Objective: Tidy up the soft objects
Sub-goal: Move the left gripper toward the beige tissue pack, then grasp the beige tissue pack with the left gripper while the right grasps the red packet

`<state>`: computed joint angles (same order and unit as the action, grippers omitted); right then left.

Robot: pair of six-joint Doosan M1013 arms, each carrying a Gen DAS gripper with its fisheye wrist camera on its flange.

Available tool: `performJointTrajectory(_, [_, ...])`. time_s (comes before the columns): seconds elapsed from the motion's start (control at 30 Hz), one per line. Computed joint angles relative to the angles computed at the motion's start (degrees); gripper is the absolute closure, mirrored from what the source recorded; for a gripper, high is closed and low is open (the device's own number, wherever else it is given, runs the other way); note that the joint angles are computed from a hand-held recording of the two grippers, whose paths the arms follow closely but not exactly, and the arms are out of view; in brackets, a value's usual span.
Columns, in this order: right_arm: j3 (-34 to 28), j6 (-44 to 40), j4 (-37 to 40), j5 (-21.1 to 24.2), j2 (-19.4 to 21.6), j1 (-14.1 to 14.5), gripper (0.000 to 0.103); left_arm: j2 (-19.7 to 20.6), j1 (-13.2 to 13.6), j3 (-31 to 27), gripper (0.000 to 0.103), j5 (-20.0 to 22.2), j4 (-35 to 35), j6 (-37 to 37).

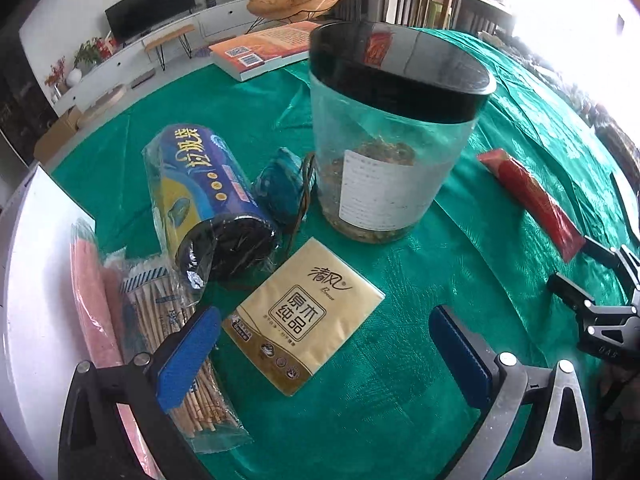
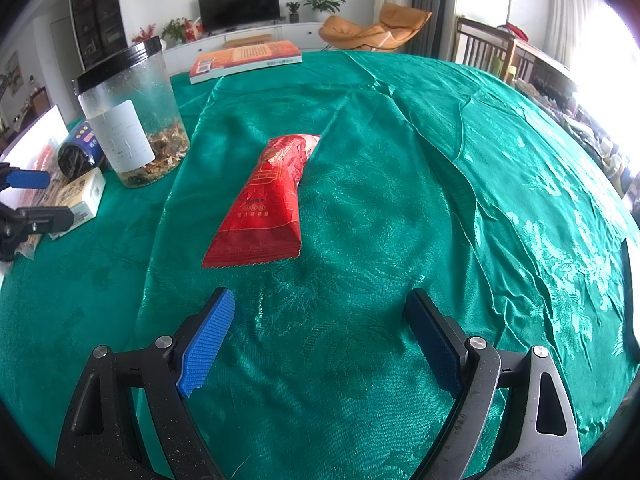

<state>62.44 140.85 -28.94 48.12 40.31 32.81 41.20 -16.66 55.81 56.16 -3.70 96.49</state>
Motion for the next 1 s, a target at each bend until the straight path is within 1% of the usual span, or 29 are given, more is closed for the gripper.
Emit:
performJointTrajectory(0.03, [0.0, 0.0, 0.0, 0.0, 0.0, 0.0, 0.013, 0.2, -0.1, -0.2, 0.000, 0.2, 0.5, 0.2])
performJointTrajectory(0.1, [0.0, 0.0, 0.0, 0.0, 0.0, 0.0, 0.013, 0.6, -0.9, -0.2, 0.000, 0.1, 4.4, 0.7])
performJointTrajectory(0.2, [0.1, 0.0, 0.0, -0.1, 0.0, 0.0, 0.013, 1.1, -2.3, 0.3, 0.000, -0.9, 10.1, 1.8])
performJointTrajectory(0.23, [0.1, 0.0, 0.0, -0.1, 0.0, 0.0, 0.013, 1.1, -2.5, 0.6, 0.000, -1.4, 10.9, 2.4])
performJointTrajectory(0.27, [0.1, 0.0, 0.0, -0.1, 0.0, 0.0, 0.013, 0.6, -2.4, 1.5, 0.000, -3.3, 10.2, 2.8])
performJointTrajectory(0.33, [0.1, 0.0, 0.0, -0.1, 0.0, 0.0, 0.013, 1.1, -2.2, 0.5, 0.001, -1.0, 8.0, 3.8])
performJointTrajectory(0.4, [0.0, 0.0, 0.0, -0.1, 0.0, 0.0, 0.013, 0.6, -2.0, 1.0, 0.001, 1.0, 4.5, 8.7])
performJointTrajectory(0.47, [0.1, 0.0, 0.0, -0.1, 0.0, 0.0, 0.013, 0.0, -2.1, 1.5, 0.001, 3.3, 3.0, 13.2])
performJointTrajectory(0.5, [0.1, 0.0, 0.0, -0.1, 0.0, 0.0, 0.013, -0.3, -2.2, 1.9, 0.001, 3.5, 2.9, 14.0])
performJointTrajectory(0.53, [0.1, 0.0, 0.0, -0.1, 0.0, 0.0, 0.013, -0.6, -2.3, 2.3, 0.001, 2.9, 3.5, 13.4])
performJointTrajectory(0.6, [0.3, 0.2, 0.2, -0.6, -0.2, -0.1, 0.013, -1.0, -2.4, 3.2, 0.001, 1.1, 5.8, 9.6])
performJointTrajectory(0.63, [1.1, 0.5, 1.0, -2.1, -0.6, -0.3, 0.014, -1.1, -2.4, 3.5, 0.001, 0.5, 6.9, 7.0])
performJointTrajectory(0.67, [2.4, 0.8, 3.0, -4.9, -1.5, -0.8, 0.014, -0.8, -2.4, 3.2, 0.000, 0.7, 8.3, 4.3])
performJointTrajectory(0.73, [6.2, 1.8, 10.5, -13.3, -3.8, -2.6, 0.014, -0.5, -2.2, 2.9, 0.003, 0.5, 7.7, 0.3])
performJointTrajectory(0.77, [7.0, 2.4, 13.9, -15.7, -4.4, -3.4, 0.014, -0.5, -2.0, 2.9, 0.011, 0.3, 6.9, -0.9])
performJointTrajectory(0.8, [6.4, 1.6, 17.1, -15.3, -4.3, -4.1, 0.014, -0.7, -1.7, 3.2, 0.021, -0.5, 5.2, -1.6])
performJointTrajectory(0.83, [4.6, -1.1, 20.3, -13.6, -3.6, -4.7, 0.014, -1.2, -1.5, 3.9, 0.046, -1.3, 4.2, -2.8])
performJointTrajectory(0.87, [2.0, -4.6, 22.6, -11.3, -2.4, -5.1, 0.014, -1.3, -1.4, 3.9, 0.051, -1.2, 3.7, -4.2])
performJointTrajectory(0.9, [-1.9, -8.5, 24.2, -7.2, -0.6, -5.3, 0.015, -1.5, -1.5, 4.1, 0.051, -1.1, 4.3, -6.2])
performJointTrajectory(0.93, [-6.2, -12.3, 25.8, -3.2, 1.5, -5.5, 0.017, -2.2, -1.2, 5.0, 0.051, -2.0, 4.2, -6.7])
performJointTrajectory(0.97, [-10.2, -15.4, 27.4, 0.0, 3.6, -5.7, 0.017, -2.8, -1.1, 5.9, 0.051, -2.9, 3.6, -7.1])
performJointTrajectory(1.0, [-14.0, -18.1, 29.7, 3.1, 5.7, -6.0, 0.019, -3.8, -0.8, 7.3, 0.051, -4.0, 3.0, -7.7])
